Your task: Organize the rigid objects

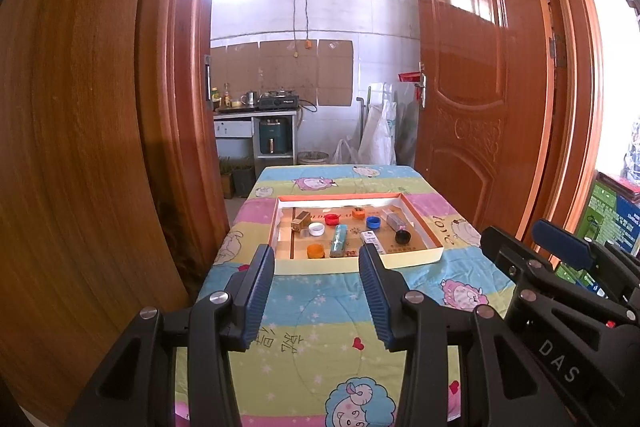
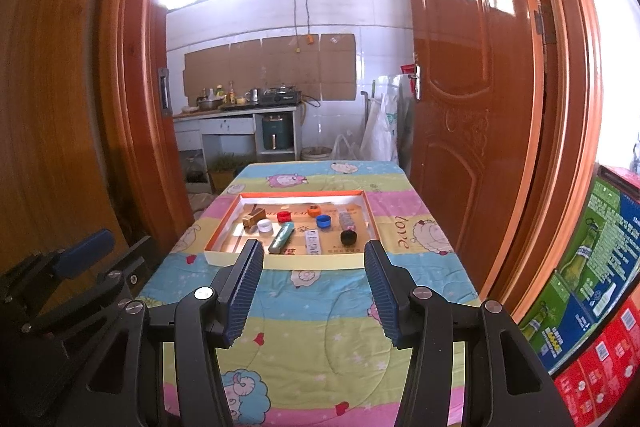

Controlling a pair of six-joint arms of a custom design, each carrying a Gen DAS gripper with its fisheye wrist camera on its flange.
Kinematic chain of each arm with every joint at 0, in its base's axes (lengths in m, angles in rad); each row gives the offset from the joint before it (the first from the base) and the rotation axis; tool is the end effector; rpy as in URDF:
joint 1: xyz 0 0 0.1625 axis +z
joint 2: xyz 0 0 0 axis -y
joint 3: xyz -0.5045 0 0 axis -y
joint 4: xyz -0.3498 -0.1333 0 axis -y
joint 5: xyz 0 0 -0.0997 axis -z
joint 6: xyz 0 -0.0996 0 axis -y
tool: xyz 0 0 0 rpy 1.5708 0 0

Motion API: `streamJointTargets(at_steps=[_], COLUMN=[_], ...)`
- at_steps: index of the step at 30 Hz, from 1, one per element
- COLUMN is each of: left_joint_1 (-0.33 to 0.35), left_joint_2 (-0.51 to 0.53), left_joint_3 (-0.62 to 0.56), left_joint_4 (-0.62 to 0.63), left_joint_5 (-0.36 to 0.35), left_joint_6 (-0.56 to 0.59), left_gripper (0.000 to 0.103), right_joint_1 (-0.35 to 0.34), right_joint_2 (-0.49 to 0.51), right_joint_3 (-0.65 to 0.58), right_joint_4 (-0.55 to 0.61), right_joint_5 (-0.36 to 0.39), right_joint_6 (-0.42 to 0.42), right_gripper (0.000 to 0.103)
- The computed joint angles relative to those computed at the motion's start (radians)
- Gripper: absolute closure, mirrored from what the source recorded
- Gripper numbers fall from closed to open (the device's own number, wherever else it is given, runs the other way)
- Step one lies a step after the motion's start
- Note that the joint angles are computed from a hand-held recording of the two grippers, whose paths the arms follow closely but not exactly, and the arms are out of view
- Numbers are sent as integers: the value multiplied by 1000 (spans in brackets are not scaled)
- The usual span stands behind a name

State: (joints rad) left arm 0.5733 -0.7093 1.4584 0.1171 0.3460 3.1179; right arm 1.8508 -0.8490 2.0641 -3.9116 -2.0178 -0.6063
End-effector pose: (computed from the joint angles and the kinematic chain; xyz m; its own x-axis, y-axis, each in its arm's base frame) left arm -0.3683 -0.5080 0.1626 -0.7108 -0.0554 -0.7012 0.6234 0.4120 -0.6645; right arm 0.2468 -0.5316 0.2646 -0.7330 -0.1324 0.6672 -0.6530 0.4117 -0.6356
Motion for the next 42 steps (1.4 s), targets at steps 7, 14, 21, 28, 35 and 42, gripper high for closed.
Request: streamJointTargets(at_steps=[7,14,21,28,35,42], left_joint_1=[0,2,2,1,2,3], left_joint_2=[0,1,4,4,5,6], left_joint_3=[-1,-4,-4,-3,-4,-2], left_joint_4=[3,11,18,16,22,20], left_joint_5=[1,5,7,5,5,5], left_joint_6=[-1,-7,-12,-11,-20,-20], left_gripper=[58,58,58,58,58,58], right_joint_1=[0,0,1,1,1,1], right_joint_2=[0,1,2,3,3,4], right_joint_3=[0,-1,-1,-1,-1,-1], right_joint_4=[1,1,1,1,2,0], right_joint_5=[-1,0,0,0,0,0], right_joint_6=[0,-1,-1,0,-1,-2], right_gripper=[49,49,49,48,48,48])
